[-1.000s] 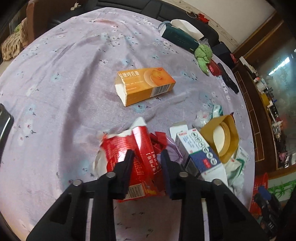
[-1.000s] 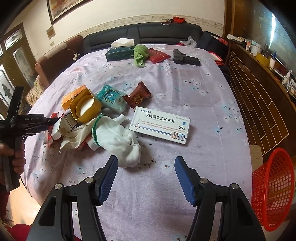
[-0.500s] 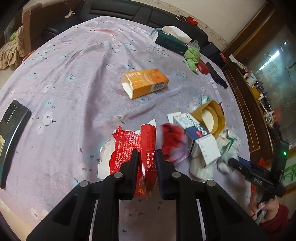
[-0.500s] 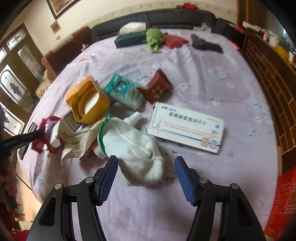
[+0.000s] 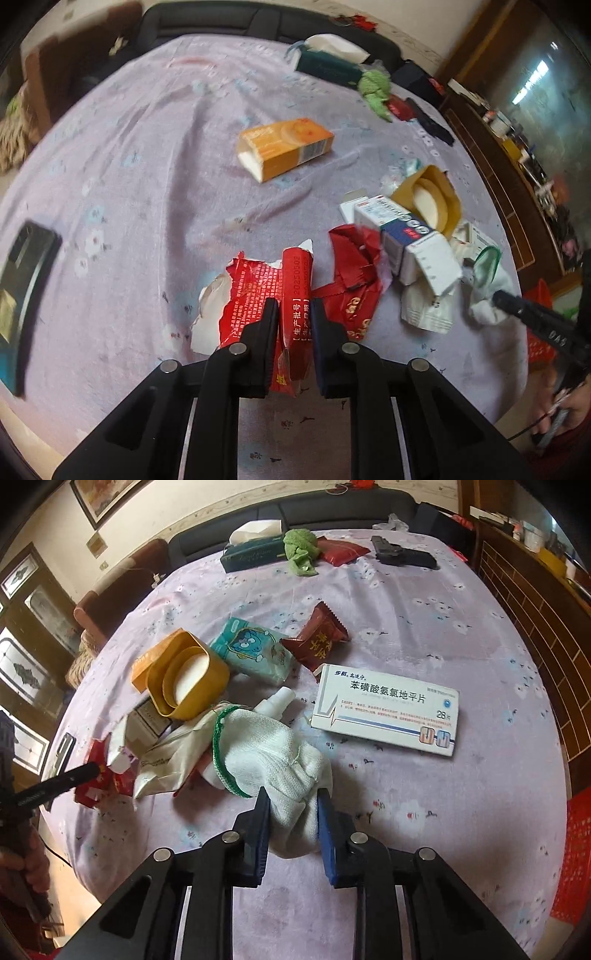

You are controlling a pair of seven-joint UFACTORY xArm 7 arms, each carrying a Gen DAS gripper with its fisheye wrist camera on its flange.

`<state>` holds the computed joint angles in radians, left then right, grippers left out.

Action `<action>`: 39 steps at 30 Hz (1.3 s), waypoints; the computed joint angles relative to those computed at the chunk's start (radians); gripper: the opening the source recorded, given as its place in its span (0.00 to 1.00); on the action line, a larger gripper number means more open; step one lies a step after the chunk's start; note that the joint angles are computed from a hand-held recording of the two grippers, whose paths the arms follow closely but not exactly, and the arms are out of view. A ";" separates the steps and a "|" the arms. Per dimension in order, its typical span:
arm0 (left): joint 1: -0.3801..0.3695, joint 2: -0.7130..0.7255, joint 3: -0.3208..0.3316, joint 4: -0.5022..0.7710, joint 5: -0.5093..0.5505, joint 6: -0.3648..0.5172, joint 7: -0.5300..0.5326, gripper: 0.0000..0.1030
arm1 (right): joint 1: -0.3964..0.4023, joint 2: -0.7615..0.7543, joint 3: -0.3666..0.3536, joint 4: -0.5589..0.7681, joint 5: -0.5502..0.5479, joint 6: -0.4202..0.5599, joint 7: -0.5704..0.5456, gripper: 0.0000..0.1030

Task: Collect trash
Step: 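Carry the red wrapper and white cloth bag in both tools to the red basket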

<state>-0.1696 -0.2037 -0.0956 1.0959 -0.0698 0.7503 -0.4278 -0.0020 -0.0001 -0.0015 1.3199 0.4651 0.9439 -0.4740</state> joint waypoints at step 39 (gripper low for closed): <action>-0.234 0.223 -0.129 0.391 0.011 -0.014 0.219 0.15 | -0.052 -0.305 -0.193 -0.191 0.033 0.008 0.087 0.24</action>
<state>-0.4039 0.0188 -0.2245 1.4870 -0.0593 0.7363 -0.2090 -0.0543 -0.3051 -0.1945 1.1285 0.4977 0.9522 -0.3875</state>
